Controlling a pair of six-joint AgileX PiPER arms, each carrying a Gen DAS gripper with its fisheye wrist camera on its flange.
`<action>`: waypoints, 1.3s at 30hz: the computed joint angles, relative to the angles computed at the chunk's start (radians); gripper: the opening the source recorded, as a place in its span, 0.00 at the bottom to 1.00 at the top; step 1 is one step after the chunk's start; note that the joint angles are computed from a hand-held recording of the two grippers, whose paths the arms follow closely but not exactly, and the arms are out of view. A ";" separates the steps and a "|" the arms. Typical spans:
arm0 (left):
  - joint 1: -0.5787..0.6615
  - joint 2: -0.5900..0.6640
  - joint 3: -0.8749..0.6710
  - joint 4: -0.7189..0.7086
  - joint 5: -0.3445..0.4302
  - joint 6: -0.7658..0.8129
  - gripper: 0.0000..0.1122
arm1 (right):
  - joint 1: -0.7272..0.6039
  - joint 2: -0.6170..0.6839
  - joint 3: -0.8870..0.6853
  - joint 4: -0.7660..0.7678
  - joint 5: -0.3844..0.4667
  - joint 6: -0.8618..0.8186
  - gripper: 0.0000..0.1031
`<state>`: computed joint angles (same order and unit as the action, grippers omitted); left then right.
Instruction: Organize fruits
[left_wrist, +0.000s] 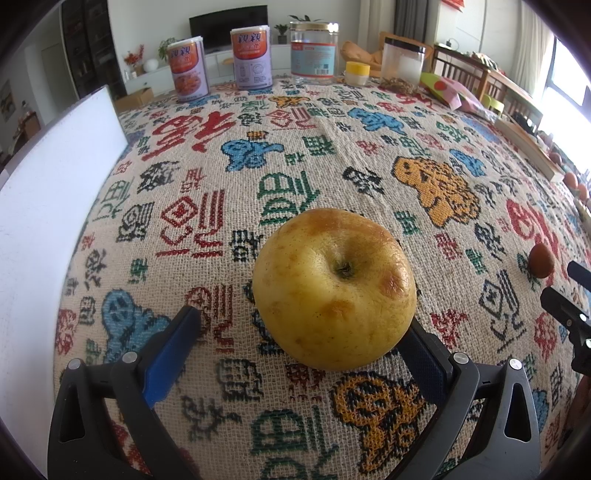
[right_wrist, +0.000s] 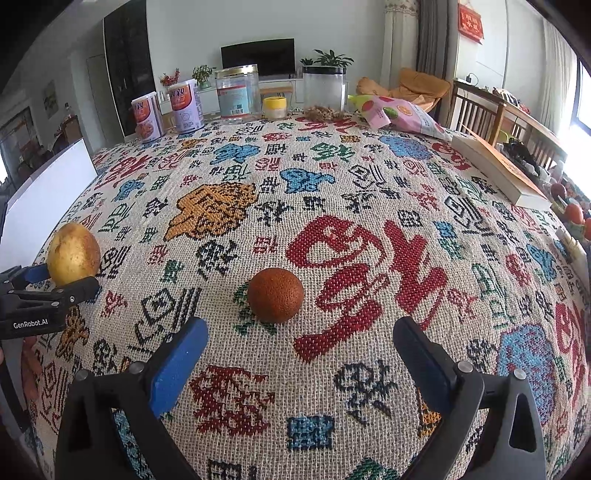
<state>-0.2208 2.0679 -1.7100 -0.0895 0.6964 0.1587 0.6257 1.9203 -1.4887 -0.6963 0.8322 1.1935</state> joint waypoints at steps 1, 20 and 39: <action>0.001 0.000 -0.001 -0.001 0.001 0.001 0.91 | -0.002 -0.001 0.001 0.004 -0.004 -0.002 0.97; 0.000 0.001 -0.002 0.002 0.001 -0.002 0.91 | -0.059 -0.024 0.053 0.108 -0.091 -0.026 0.99; 0.088 0.059 -0.176 -0.296 0.211 0.293 0.63 | -0.127 0.057 -0.147 0.352 -0.052 -0.401 0.64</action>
